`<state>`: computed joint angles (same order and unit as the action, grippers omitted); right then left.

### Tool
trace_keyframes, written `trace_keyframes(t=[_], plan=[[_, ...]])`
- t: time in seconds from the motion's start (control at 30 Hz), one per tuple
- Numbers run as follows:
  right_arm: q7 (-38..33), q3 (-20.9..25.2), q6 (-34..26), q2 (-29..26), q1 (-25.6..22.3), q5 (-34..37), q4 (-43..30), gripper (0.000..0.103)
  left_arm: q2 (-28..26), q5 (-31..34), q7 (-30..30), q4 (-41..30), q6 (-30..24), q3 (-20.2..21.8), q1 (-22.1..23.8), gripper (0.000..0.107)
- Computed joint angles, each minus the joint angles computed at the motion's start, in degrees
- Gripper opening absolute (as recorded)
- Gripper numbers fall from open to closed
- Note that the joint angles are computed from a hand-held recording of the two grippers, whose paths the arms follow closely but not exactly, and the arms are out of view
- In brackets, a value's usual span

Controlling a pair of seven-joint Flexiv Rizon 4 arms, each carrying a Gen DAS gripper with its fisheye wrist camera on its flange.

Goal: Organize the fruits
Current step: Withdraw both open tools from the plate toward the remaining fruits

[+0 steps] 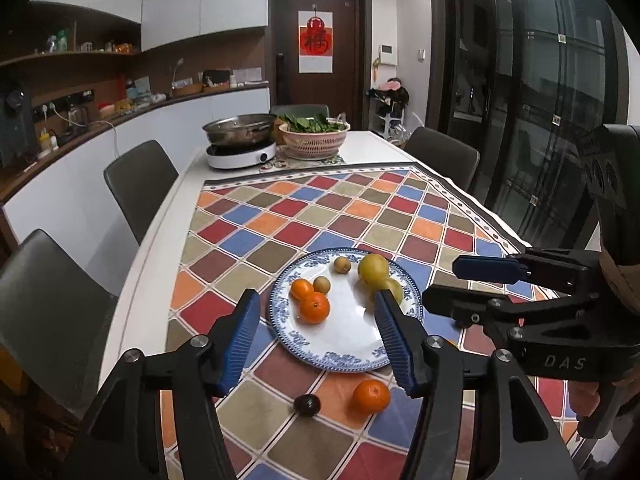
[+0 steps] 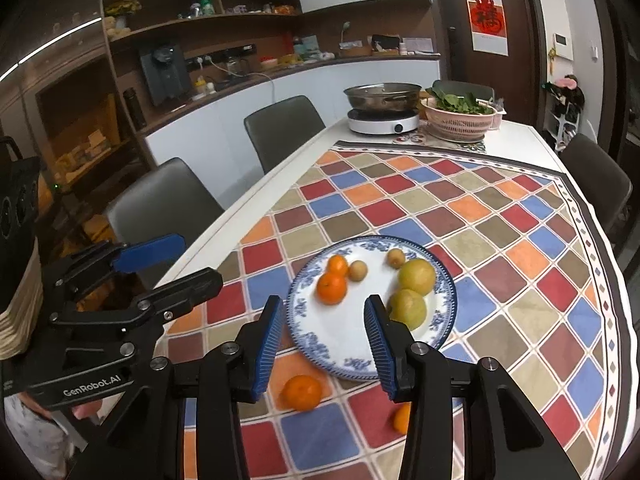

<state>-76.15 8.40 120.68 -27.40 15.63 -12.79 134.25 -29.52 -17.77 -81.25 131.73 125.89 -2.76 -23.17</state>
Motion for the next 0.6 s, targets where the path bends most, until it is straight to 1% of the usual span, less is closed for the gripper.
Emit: trace_keyframes(t=[0.03, 0.23, 0.27, 0.33, 0.4, 0.47, 0.6], plan=[[-0.4, -0.4, 0.6, 0.3, 1.1, 1.2, 0.5, 0.051, 0.3, 0.2, 0.0, 0.7, 0.6, 0.2, 0.0, 0.061], [-3.8, -2.7, 2.5, 1.0, 8.0, 8.6, 2.3, 0.052, 0.9, 0.5, 0.3, 4.1, 4.1, 0.8, 0.0, 0.067], [-4.5, -3.1, 2.8, 0.9, 9.0, 9.8, 2.5, 0.056, 0.8, 0.6, 0.4, 4.5, 4.7, 0.8, 0.2, 0.069], [-6.0, -4.1, 3.5, 0.6, 11.7, 12.9, 2.7, 0.059, 0.5, 1.1, 0.8, 5.4, 5.9, 0.9, 0.5, 0.069], [-6.8, -4.1, 3.6, 0.2, 12.9, 14.4, 2.8, 0.059, -0.3, 2.4, 1.0, 6.0, 7.7, 0.8, 1.3, 0.069], [-7.2, -4.2, 3.4, -0.2, 13.8, 15.6, 2.8, 0.059, -1.1, 4.1, 1.1, 6.6, 9.5, 0.6, 2.3, 0.073], [-7.6, -4.3, 3.1, -1.3, 15.1, 17.1, 2.7, 0.059, -2.2, 7.0, 1.5, 7.0, 10.5, -0.2, 4.5, 0.074]])
